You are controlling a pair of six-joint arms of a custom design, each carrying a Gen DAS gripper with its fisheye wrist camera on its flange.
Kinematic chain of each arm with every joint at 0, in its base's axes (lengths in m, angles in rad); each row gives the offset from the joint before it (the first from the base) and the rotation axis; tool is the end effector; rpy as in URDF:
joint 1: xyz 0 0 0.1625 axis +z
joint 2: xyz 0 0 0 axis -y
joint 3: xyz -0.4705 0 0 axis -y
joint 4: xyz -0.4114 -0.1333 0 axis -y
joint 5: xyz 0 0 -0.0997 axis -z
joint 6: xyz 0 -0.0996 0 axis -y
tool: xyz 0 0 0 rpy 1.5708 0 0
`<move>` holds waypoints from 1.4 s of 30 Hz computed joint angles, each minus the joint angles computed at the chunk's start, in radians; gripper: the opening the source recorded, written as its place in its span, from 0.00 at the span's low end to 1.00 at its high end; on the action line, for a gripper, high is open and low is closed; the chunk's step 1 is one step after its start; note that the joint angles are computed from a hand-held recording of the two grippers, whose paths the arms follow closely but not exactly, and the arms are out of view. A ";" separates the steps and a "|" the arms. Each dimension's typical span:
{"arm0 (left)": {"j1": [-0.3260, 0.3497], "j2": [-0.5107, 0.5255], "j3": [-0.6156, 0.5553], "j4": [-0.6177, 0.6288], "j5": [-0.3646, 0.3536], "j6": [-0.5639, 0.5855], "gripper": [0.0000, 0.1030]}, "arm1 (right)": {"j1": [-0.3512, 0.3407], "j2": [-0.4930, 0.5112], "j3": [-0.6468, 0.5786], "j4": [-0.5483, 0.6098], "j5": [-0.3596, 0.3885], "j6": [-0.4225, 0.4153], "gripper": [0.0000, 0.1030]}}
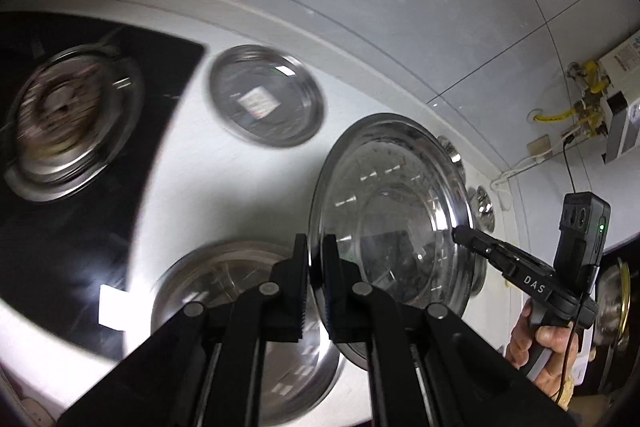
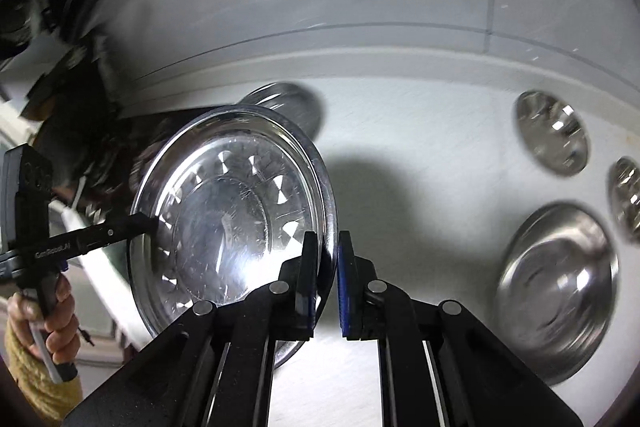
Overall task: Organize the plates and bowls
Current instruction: 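Lift the large plate with both tools and carry it over a medium plate, then lower the large plate onto the medium steel plate with both tools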
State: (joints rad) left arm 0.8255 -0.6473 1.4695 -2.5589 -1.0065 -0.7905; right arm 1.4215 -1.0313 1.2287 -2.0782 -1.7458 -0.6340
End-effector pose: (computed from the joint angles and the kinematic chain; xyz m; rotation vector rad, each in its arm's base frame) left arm -0.3834 -0.6906 0.0783 -0.1288 2.7564 -0.7205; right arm 0.0001 -0.7787 0.4225 0.6451 -2.7721 0.3157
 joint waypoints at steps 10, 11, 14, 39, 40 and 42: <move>-0.036 -0.211 0.323 -0.006 0.053 -0.143 0.06 | 0.037 -0.125 0.301 -0.083 0.004 0.012 0.09; -0.034 -0.223 0.345 -0.006 0.051 -0.152 0.06 | 0.042 -0.131 0.314 -0.086 -0.001 0.019 0.09; -0.029 -0.247 0.396 -0.016 0.038 -0.165 0.06 | 0.052 -0.138 0.367 -0.123 -0.018 0.044 0.09; 0.030 -0.203 0.385 -0.037 -0.013 -0.096 0.06 | 0.008 -0.131 0.449 -0.197 -0.047 0.153 0.09; 0.032 -0.194 0.375 -0.039 -0.016 -0.089 0.06 | 0.005 -0.132 0.446 -0.198 -0.046 0.153 0.09; 0.036 -0.171 0.350 -0.041 -0.027 -0.074 0.06 | -0.003 -0.134 0.434 -0.200 -0.045 0.154 0.09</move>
State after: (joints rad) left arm 0.8611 -0.8186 1.8198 -2.5996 -1.0335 -0.8649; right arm 1.4183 -1.1650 1.6626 -2.2780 -1.7904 -0.4804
